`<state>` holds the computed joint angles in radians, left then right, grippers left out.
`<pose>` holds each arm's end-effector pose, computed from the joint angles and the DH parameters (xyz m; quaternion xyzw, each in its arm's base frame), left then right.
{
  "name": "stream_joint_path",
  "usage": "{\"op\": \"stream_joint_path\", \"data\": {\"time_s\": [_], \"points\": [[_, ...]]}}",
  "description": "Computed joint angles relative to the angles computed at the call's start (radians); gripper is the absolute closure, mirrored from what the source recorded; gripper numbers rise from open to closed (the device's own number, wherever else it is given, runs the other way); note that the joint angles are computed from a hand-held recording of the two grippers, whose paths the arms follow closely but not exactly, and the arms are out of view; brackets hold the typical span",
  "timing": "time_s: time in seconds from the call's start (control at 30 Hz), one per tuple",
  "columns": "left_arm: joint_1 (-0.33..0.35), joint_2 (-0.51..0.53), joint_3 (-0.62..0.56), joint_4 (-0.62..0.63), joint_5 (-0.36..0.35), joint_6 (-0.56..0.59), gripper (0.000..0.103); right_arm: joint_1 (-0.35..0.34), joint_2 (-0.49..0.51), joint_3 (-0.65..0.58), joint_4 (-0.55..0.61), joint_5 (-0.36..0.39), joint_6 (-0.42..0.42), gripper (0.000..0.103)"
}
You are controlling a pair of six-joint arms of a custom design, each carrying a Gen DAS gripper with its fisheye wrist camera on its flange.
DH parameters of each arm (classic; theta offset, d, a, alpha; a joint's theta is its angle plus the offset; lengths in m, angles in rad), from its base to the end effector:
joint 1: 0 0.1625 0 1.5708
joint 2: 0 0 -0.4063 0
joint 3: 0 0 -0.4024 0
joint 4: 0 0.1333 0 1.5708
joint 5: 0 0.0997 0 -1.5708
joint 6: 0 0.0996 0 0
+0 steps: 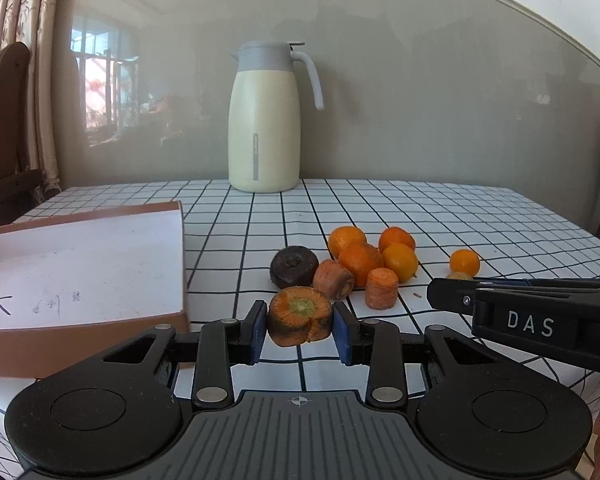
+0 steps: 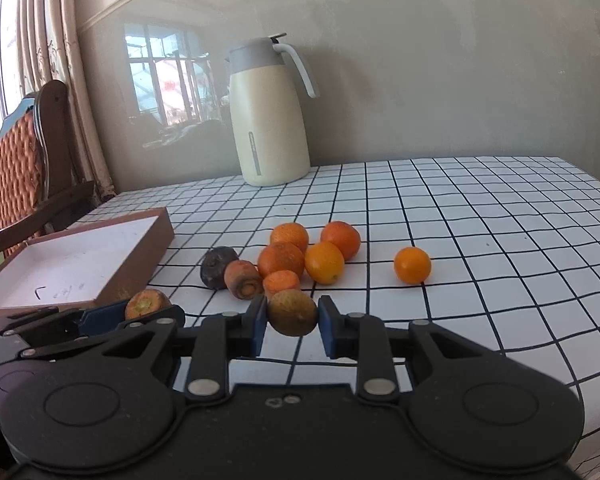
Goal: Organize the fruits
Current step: 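Carry both items over the white box and open both grippers to drop them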
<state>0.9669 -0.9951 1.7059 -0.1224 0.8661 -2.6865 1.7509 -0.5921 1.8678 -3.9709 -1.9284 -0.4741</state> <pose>-0.1404 -0.5518 0.1157 0.2775 0.7965 -0.4641 0.2705 0.2010 -0.5543 0.0539 0.1777 -0.8189 0.4969 0.2257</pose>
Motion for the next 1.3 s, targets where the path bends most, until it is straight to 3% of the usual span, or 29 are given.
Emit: {"op": "stream_joint_path", "data": {"time_s": [0.3, 0.57, 1.07, 1.3], "points": [[0.008, -0.129, 0.091, -0.096, -0.031, 0.047, 0.068, 0.025, 0.022, -0.017, 0.003, 0.12, -0.024, 0.084], [0.04, -0.218, 0.137, -0.172, -0.075, 0.092, 0.068, 0.064, 0.069, -0.084, 0.072, 0.189, -0.052, 0.084], [0.118, -0.335, 0.158, -0.274, -0.154, 0.165, 0.068, 0.117, 0.155, -0.248, 0.209, 0.234, -0.083, 0.084], [0.169, -0.352, 0.133, -0.331, -0.196, 0.212, 0.068, 0.123, 0.2, -0.328, 0.251, 0.219, -0.097, 0.084]]}}
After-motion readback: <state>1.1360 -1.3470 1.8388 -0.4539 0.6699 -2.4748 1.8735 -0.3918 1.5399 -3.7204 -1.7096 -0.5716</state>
